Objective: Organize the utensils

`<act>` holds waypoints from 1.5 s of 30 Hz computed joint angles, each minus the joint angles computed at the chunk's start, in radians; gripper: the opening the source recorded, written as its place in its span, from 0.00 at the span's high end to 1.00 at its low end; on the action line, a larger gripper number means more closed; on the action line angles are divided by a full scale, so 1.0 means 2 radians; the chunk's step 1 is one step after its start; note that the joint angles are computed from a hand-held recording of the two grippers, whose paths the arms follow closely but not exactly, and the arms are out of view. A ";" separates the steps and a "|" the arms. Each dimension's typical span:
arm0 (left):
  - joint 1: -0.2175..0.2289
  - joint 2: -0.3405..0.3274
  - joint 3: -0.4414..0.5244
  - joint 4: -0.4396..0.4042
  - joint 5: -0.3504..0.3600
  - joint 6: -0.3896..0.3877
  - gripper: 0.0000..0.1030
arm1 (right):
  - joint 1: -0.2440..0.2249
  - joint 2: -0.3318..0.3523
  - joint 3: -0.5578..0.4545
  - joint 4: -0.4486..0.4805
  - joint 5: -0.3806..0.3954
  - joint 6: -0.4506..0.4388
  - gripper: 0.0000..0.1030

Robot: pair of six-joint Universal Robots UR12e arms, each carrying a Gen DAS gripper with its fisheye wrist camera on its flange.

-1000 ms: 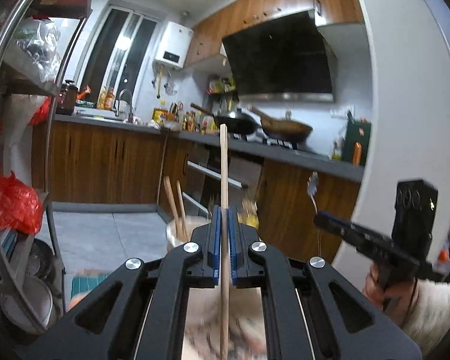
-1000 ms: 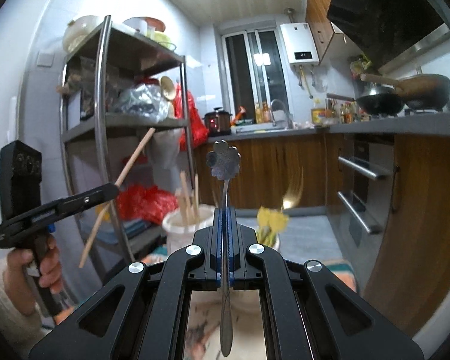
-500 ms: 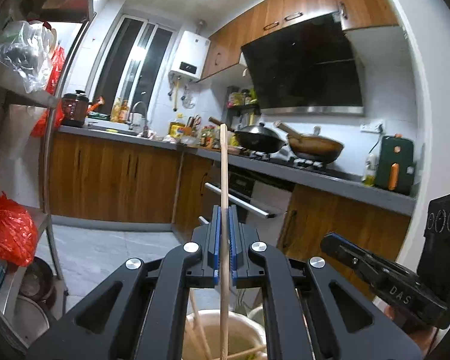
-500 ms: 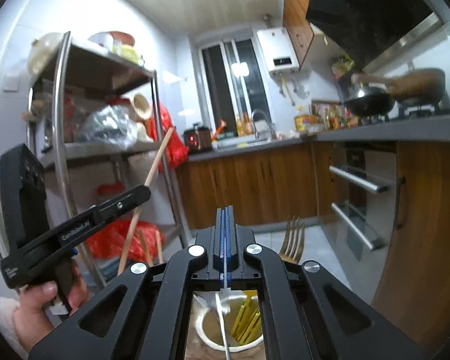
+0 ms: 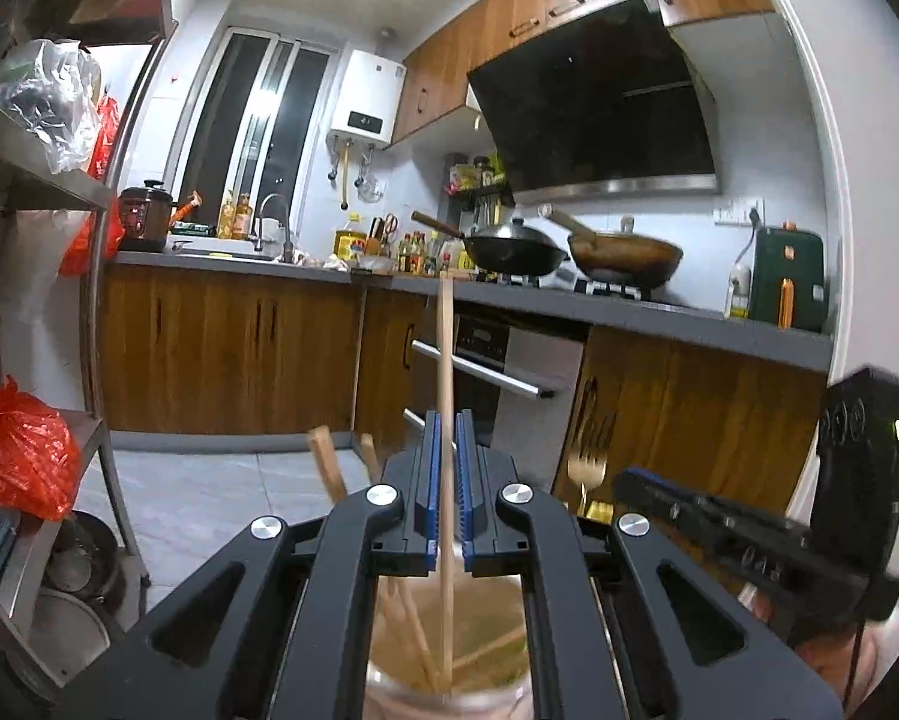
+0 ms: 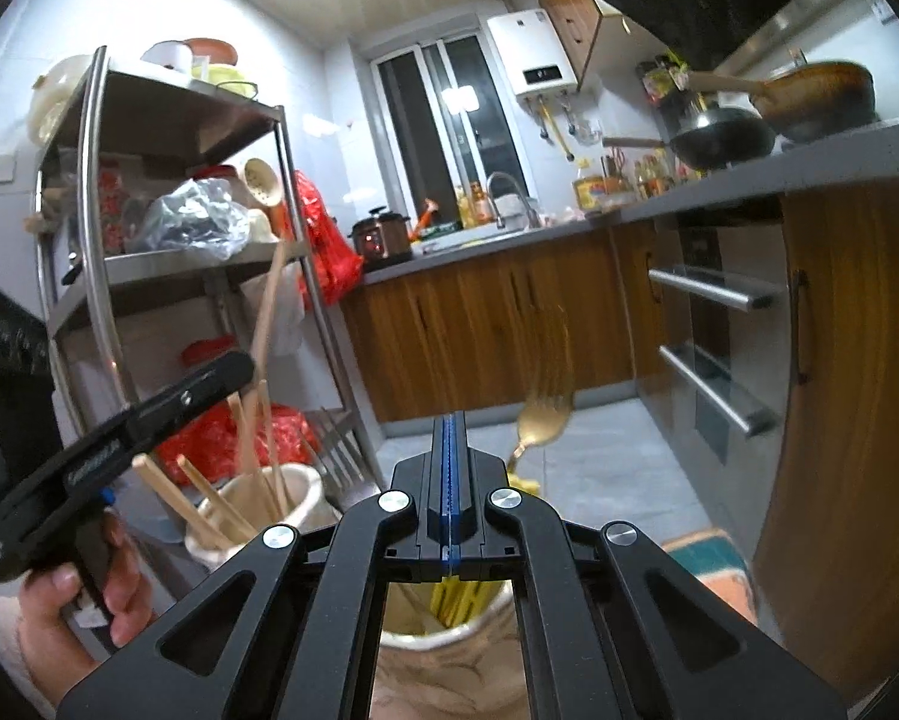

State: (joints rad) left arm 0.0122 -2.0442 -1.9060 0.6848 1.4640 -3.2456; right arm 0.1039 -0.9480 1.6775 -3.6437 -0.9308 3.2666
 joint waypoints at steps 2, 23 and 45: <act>-0.001 0.002 -0.004 0.002 0.005 0.007 0.93 | -0.003 -0.006 0.007 0.011 0.001 -0.004 0.99; 0.001 0.038 -0.096 0.021 0.036 -0.027 0.32 | 0.022 -0.058 0.038 0.370 -0.142 -0.215 0.52; 0.006 0.038 -0.104 0.040 0.029 -0.016 0.32 | 0.014 -0.103 0.088 0.424 -0.193 -0.246 0.94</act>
State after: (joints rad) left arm 0.0247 -1.9675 -2.1137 0.7644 1.5223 -3.2767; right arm 0.1313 -1.1550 1.8538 -2.7949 -1.3168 2.7749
